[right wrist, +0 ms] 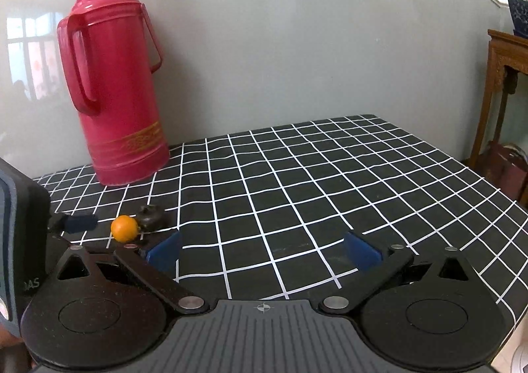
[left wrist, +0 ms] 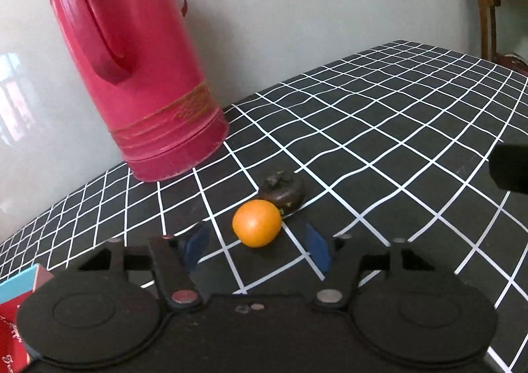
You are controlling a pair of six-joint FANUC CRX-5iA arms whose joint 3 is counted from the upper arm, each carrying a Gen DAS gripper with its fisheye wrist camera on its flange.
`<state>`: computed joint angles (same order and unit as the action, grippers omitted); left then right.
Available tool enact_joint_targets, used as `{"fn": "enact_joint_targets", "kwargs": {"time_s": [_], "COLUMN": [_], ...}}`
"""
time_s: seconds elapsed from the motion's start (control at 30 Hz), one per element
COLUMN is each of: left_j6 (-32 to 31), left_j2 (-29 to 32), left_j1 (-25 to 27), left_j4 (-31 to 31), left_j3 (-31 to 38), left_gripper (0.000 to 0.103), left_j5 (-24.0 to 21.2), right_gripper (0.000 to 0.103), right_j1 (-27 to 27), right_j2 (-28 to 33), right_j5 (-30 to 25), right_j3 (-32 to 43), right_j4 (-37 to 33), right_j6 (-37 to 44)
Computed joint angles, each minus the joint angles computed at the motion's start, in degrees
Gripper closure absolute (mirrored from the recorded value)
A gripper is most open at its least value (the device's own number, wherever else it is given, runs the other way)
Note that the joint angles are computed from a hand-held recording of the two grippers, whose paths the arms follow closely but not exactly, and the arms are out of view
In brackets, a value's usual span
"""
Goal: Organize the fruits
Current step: 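Grasp the last tangerine with the left gripper, then carry the tangerine into the red box and open the left gripper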
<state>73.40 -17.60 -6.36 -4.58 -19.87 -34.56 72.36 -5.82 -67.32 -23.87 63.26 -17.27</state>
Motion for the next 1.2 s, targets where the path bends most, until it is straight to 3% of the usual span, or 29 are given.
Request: {"fn": "enact_joint_targets", "kwargs": {"time_s": [0.13,0.33,0.57,0.67,0.87,1.0,1.1,1.17,1.2], "left_j6": [-1.2,3.4,20.7,29.3,41.4,39.8,36.0,33.2,32.4], "left_j2": [0.1,-1.4,-6.7,-9.7,-14.8,-16.4,-17.4,-18.3,-18.5], "left_j1": [0.6,-0.1,-2.2,-3.3,-5.0,0.9,6.4,9.7,10.1], "left_j4": [1.5,-2.8,-18.0,-25.3,-36.9,-34.7,-30.8,-27.9,-27.5], "left_j3": [-0.6,-1.0,0.5,1.9,3.5,3.2,2.4,1.6,1.6], "left_gripper": [0.080,0.080,0.081,0.081,0.080,0.080,0.080,0.077,0.070], "left_j5": [0.5,1.3,-1.1,-6.0,-20.5,-24.1,-24.6,-24.4,-24.9], "right_gripper": [0.000,0.000,0.000,0.000,0.000,0.000,0.000,0.000,0.000], "right_j1": [-0.1,-0.3,-1.2,-2.1,-4.6,-6.9,-7.8,-8.5,-8.9], "right_j2": [0.0,0.0,0.2,0.9,4.7,7.3,10.4,12.0,12.6], "right_j5": [0.6,1.8,5.5,9.3,16.5,22.1,22.0,21.9,21.9], "right_j3": [0.1,0.1,0.0,0.7,4.1,6.9,10.1,12.0,12.7], "right_j4": [-0.1,0.0,1.1,1.0,0.1,-2.9,-3.2,-4.4,-5.3], "right_j6": [0.2,0.4,0.8,2.5,8.8,10.7,14.1,15.7,16.4]}}
